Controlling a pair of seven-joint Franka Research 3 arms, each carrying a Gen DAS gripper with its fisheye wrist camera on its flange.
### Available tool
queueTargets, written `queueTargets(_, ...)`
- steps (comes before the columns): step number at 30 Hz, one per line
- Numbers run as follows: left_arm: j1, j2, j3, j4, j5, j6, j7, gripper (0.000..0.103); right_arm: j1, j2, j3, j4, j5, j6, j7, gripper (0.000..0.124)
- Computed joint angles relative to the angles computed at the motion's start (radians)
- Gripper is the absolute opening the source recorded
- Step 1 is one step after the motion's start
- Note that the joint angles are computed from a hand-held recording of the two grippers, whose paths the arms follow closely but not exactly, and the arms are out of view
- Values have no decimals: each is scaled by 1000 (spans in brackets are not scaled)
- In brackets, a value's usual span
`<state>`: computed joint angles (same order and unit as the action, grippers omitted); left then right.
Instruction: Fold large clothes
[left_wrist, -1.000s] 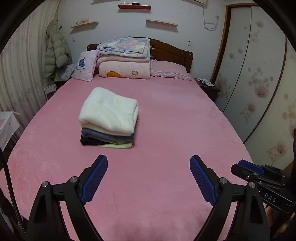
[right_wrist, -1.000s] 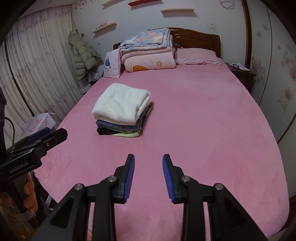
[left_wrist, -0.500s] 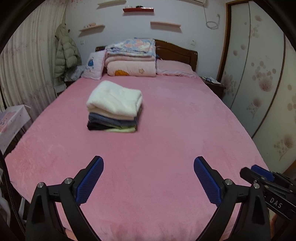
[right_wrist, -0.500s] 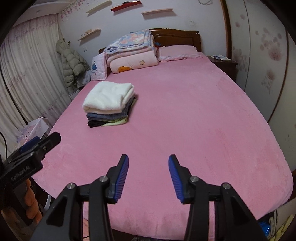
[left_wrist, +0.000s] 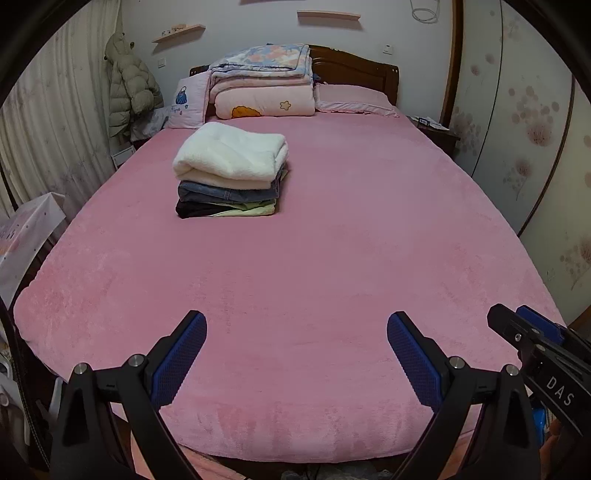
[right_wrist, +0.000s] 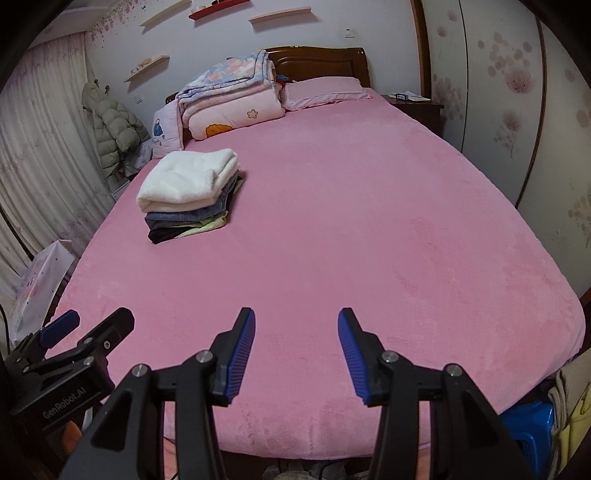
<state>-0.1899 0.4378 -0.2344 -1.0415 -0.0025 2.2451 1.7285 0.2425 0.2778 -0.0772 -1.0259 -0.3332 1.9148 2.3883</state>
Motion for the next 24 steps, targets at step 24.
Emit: queueTargets(24, -34, 139, 2, 232, -5, -157, -9, 98, -4, -32, 6, -76, -46, 20, -18, 52)
